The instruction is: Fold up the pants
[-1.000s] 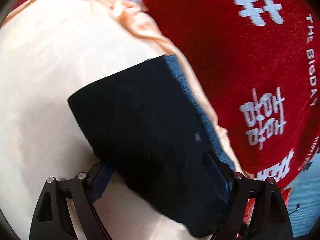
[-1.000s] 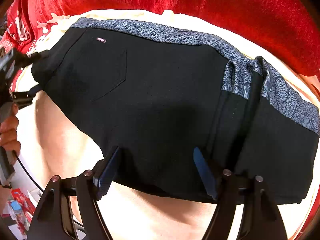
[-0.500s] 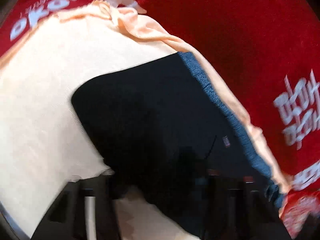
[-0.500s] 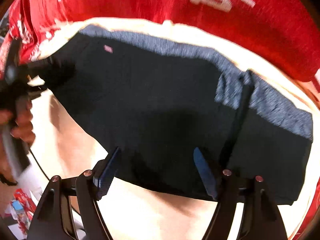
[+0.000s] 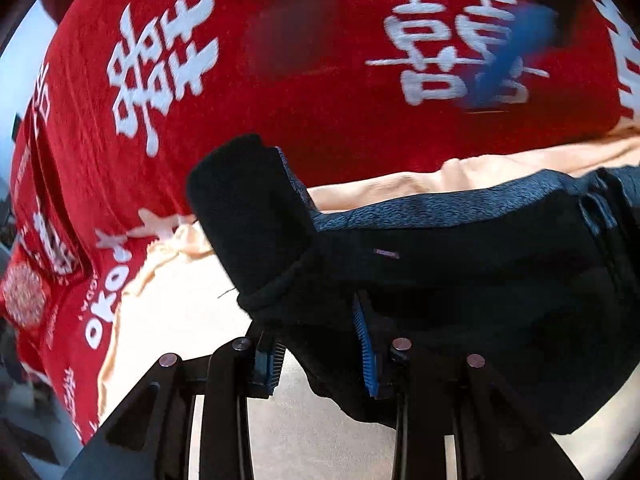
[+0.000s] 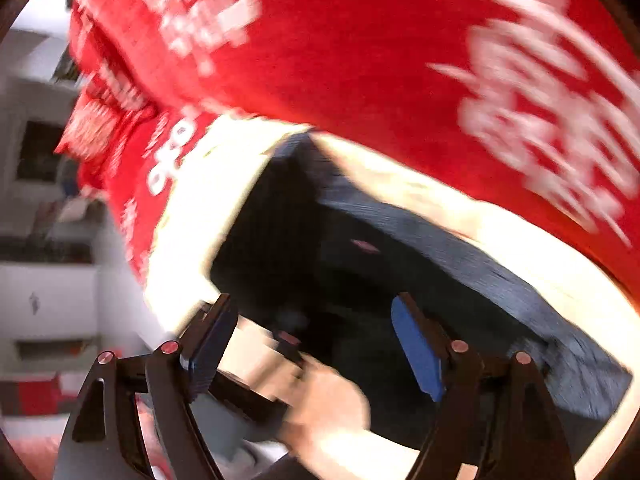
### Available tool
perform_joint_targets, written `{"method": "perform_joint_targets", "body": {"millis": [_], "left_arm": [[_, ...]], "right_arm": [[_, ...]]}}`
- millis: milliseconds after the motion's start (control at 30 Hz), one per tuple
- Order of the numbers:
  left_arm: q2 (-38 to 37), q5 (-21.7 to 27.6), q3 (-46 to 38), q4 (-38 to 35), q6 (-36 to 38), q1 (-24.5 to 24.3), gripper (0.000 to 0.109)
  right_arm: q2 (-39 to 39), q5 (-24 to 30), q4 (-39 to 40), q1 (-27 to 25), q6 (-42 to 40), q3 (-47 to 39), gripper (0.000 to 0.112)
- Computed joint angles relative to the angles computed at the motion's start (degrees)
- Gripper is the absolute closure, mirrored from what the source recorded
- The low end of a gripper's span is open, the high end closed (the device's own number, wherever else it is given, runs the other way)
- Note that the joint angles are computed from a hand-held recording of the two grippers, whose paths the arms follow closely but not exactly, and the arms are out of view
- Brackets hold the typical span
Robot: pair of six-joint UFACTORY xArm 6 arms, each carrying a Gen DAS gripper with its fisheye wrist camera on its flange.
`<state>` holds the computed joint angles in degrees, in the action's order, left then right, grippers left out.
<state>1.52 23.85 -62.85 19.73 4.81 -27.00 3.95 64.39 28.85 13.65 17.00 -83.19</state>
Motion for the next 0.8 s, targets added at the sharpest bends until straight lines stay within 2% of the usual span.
{"method": "perform_joint_targets", "body": {"millis": [67,133,267,300,333,367,467,600,700,800], "left_arm": [[-0.14,0.17,-0.05,-0.35,0.26,0.05,0.076],[0.01,0.57,-0.47,-1.12,0.34,0.13,0.076],[0.29,0.43,-0.61,-1.28,0.35,0.61,0.076],[0.20,0.35,-0.50,-1.39,0.56,0.69,0.076],[0.36,0.49,-0.77,-1.36,0.58,0.51,0.076],[0.03,1.03,-0.54,-0.97,0.15,0.07,0.076],[-2.53,0.78,1.33,-1.80,1.55,-0.94,0.076],[-6.26,1.42,2.07,-5.72,5.93,-3.84,0.076],[-8.59,3.13,1.52,-9.13,7.41,-6.95,0.076],[-10.70,5.46,0.90,-11.62,8.09,-11.18,0.076]], "right_arm": [[8.80,5.33,2.45,0.63,-3.44,-10.54,0.028],[16.46,10.13,1.79,1.60,-3.52,-19.95,0.028],[24.26,14.50,0.72,3.06,-2.38,-28.65,0.029],[24.96,15.22,1.78,2.91,-2.29,-28.91,0.034],[25.37,16.53,3.11,2.67,-2.52,-28.79,0.066],[25.66,17.30,2.75,2.76,-2.40,-29.07,0.088],[20.45,13.61,2.02,2.59,-4.08,-22.15,0.093],[6.92,6.85,5.45,-0.05,-9.99,-6.45,0.094],[-3.73,2.03,8.11,-2.24,-11.22,4.45,0.094],[-15.24,-0.58,10.70,-5.65,-11.38,15.00,0.094]]}}
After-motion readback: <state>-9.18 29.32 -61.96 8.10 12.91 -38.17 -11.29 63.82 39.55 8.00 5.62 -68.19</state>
